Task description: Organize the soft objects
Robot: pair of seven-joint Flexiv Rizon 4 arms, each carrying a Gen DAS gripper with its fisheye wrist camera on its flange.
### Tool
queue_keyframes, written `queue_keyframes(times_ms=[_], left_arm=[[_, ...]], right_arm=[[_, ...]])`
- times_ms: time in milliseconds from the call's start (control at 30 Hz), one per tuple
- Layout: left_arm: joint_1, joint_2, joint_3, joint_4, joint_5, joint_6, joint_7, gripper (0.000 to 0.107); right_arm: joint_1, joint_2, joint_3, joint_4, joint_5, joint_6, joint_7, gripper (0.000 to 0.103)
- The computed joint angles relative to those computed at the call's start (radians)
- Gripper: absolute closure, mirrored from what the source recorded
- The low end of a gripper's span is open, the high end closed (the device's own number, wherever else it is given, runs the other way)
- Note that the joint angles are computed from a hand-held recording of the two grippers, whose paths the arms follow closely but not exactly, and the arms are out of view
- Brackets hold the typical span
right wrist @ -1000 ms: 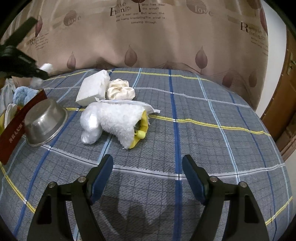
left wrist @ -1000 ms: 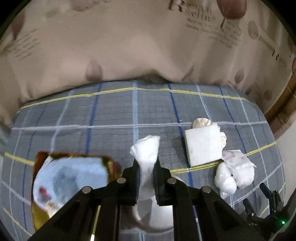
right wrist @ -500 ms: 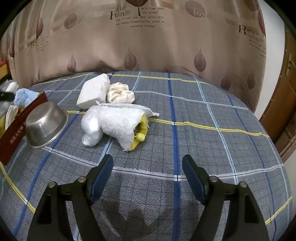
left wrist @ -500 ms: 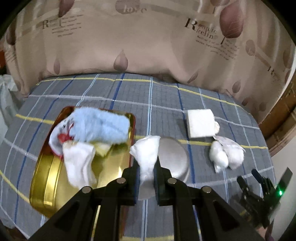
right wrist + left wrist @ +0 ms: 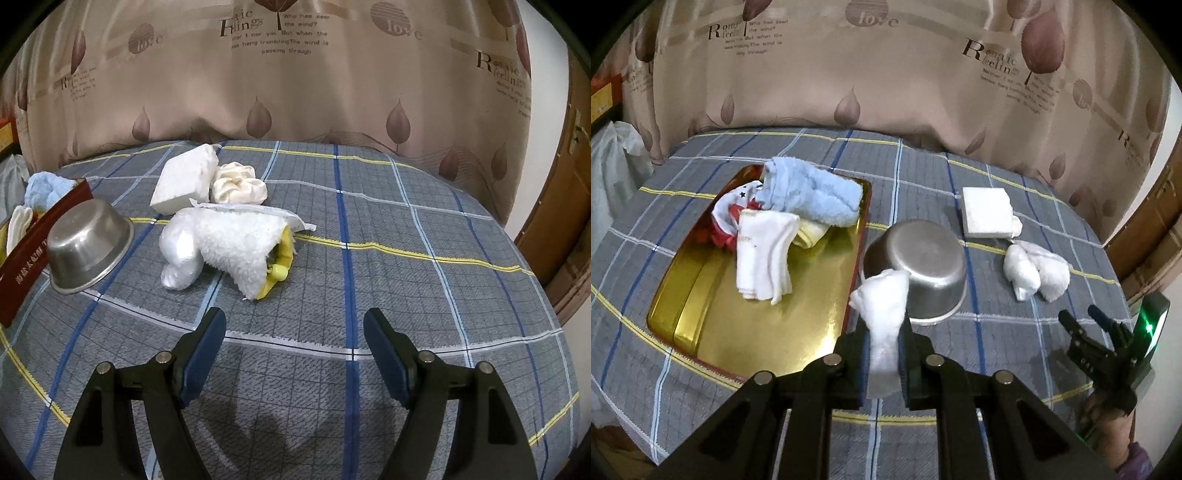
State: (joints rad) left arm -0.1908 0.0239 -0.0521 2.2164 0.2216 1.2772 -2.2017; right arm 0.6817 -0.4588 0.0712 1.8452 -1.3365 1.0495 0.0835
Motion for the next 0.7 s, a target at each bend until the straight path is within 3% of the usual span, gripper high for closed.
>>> queue_keyframes(times_ms=[100,233,300,333,433,533,700], left_arm=[[0.003,0.015,0.004,0.022,0.009,0.009,-0.010,0.094],[0.019,0.041,0.004,0.038,0.038,0.007,-0.028,0.094],[0.028,0.047,0.002,0.038,0.042,0.007,-0.031,0.094],[0.033,0.054,0.001,0.040,0.048,0.009,-0.037,0.093],[0.042,0.066,-0.001,0.044,0.043,0.009,-0.027,0.092],[0.058,0.083,-0.005,0.046,0.059,0.003,-0.043,0.091],[0.078,0.102,-0.006,0.059,0.050,0.008,-0.040,0.091]], right_arm=[[0.007,0.005,-0.004,0.002,-0.021,-0.011,0.014,0.029],[-0.010,0.028,-0.010,0.003,-0.176,0.034,0.120,0.029],[-0.028,0.014,0.008,-0.036,-0.164,0.080,0.088,0.027],[-0.029,0.003,0.011,-0.064,-0.153,0.100,0.069,0.021],[-0.013,-0.049,0.003,-0.168,-0.092,0.147,-0.002,0.009],[0.018,-0.120,-0.017,-0.285,-0.003,0.174,-0.093,0.008],[0.063,-0.263,0.000,-0.491,0.247,0.047,-0.385,0.007]])
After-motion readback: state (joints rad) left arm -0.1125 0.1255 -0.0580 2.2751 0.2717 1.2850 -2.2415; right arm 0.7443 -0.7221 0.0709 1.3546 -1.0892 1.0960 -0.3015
